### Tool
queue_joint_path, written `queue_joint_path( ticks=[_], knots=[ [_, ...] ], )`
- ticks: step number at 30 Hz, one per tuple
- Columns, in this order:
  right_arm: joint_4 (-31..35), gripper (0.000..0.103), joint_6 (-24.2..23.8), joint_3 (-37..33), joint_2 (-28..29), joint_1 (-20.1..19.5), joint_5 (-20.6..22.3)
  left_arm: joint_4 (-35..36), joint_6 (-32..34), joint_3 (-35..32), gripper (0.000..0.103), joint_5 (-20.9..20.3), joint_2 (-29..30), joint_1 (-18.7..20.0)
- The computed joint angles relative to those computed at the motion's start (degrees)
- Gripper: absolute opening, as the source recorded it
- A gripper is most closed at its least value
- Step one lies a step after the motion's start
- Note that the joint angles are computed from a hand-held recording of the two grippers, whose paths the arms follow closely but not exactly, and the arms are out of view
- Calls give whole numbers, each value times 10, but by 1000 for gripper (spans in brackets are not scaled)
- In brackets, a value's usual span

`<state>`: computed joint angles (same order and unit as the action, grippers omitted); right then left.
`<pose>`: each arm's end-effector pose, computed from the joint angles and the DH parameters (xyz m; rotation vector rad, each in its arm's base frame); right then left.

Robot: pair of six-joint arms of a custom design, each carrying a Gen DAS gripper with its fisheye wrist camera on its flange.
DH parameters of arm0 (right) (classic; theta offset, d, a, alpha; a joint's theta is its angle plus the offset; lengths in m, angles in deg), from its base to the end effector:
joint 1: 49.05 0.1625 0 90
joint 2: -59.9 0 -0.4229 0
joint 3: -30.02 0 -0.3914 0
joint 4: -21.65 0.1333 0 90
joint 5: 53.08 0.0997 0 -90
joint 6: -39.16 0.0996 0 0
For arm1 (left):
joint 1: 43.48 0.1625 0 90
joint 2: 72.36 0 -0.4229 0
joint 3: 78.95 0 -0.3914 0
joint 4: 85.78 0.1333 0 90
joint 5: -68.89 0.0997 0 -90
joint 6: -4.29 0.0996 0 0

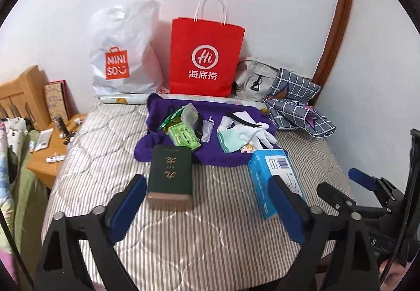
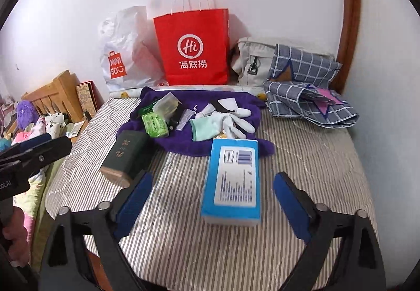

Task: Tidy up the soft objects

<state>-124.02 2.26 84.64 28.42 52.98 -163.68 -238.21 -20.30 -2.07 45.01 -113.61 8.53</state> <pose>0.2743 -0.8155 0.2045 0.9523 -2.4261 0.6397 -0.2807 -0.7239 0.2223 -0.0787 2.1329 -1.1424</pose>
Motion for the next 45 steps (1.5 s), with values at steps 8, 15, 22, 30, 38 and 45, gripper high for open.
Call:
queue_joint_path(
  ticks=[8, 15, 22, 30, 38, 45],
  knots=[
    [-88, 102, 17, 152, -95, -5, 27, -35, -29, 85, 100, 53, -24, -40],
    [-135, 102, -2, 237, -153, -5, 28, -19, -90, 143, 100, 66, -47, -65],
    [-169, 102, -15, 293, -190, -8, 41, 11, -132, 170, 100, 86, -58, -84],
    [-169, 102, -2, 308, -205, -12, 56, 8, -122, 174, 100, 101, -56, -95],
    [-171, 102, 2, 305, -202, -13, 49, 22, -125, 172, 100, 100, -57, -96],
    [-175, 102, -4, 307, -202, -12, 49, 16, -116, 169, 100, 99, -54, -95]
  ],
)
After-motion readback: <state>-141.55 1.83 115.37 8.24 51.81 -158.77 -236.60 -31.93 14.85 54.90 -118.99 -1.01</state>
